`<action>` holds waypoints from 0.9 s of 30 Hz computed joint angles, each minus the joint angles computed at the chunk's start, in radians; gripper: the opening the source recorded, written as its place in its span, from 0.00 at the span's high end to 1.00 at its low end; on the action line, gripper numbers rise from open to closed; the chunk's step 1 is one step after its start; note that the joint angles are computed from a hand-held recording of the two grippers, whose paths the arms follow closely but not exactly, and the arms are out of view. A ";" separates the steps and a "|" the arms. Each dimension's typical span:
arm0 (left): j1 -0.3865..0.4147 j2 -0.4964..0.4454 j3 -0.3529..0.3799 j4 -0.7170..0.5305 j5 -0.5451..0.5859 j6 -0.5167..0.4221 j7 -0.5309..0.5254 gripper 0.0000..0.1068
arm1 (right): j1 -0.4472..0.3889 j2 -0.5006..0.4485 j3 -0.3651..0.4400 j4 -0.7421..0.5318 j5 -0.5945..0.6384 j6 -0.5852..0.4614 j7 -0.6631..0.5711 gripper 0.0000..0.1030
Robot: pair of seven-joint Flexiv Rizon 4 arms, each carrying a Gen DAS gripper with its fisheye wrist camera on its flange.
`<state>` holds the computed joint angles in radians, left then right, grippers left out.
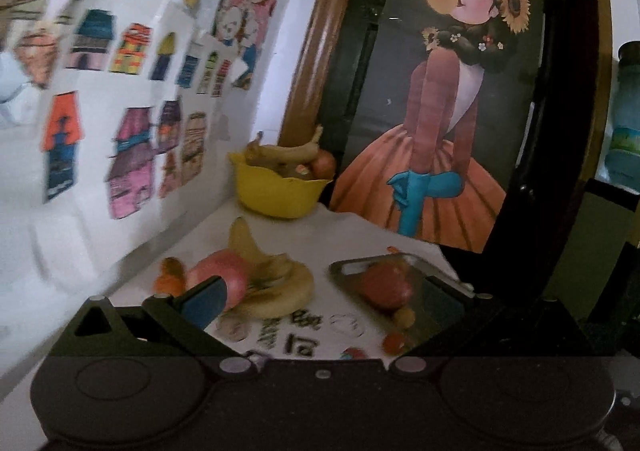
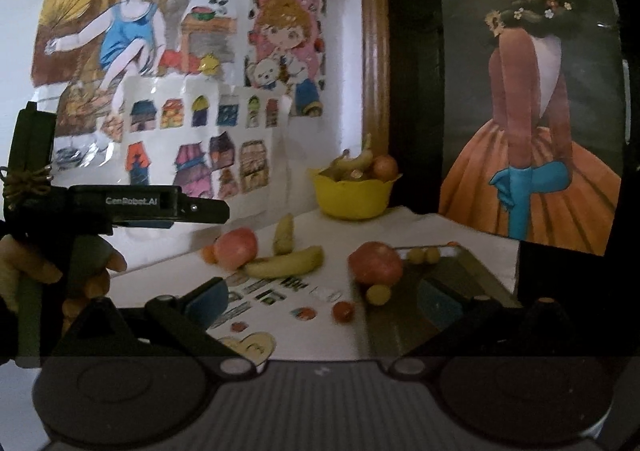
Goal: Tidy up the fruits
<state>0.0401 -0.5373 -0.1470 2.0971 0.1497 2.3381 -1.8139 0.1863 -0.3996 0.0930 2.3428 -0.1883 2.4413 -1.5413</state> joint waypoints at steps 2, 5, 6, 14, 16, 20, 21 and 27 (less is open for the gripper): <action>0.015 0.009 0.010 0.032 0.017 0.017 -0.003 0.04 | 0.022 0.010 0.005 0.016 0.028 -0.007 -0.007 0.00; 0.030 0.013 0.028 0.073 0.031 0.042 0.000 0.04 | 0.049 0.017 0.014 0.032 0.060 -0.022 -0.006 0.00; 0.035 0.014 0.032 0.083 0.033 0.044 0.001 0.04 | 0.063 0.019 0.015 0.035 0.075 -0.031 -0.008 0.00; 0.095 0.010 0.041 0.136 0.067 0.029 -0.008 0.04 | 0.170 0.007 0.012 0.031 0.207 -0.109 -0.009 0.00; 0.108 0.006 0.038 0.139 0.074 0.021 -0.008 0.04 | 0.198 -0.001 0.005 0.024 0.244 -0.127 -0.008 0.00; 0.136 0.000 0.025 0.138 0.090 -0.002 -0.015 0.04 | 0.247 -0.011 -0.022 -0.004 0.308 -0.179 -0.008 0.00; 0.137 -0.001 0.024 0.137 0.089 -0.006 -0.015 0.04 | 0.259 -0.014 -0.030 -0.012 0.323 -0.192 -0.010 0.00; 0.152 -0.013 0.011 0.125 0.091 -0.029 -0.016 0.04 | 0.316 -0.026 -0.076 -0.050 0.388 -0.250 -0.022 0.00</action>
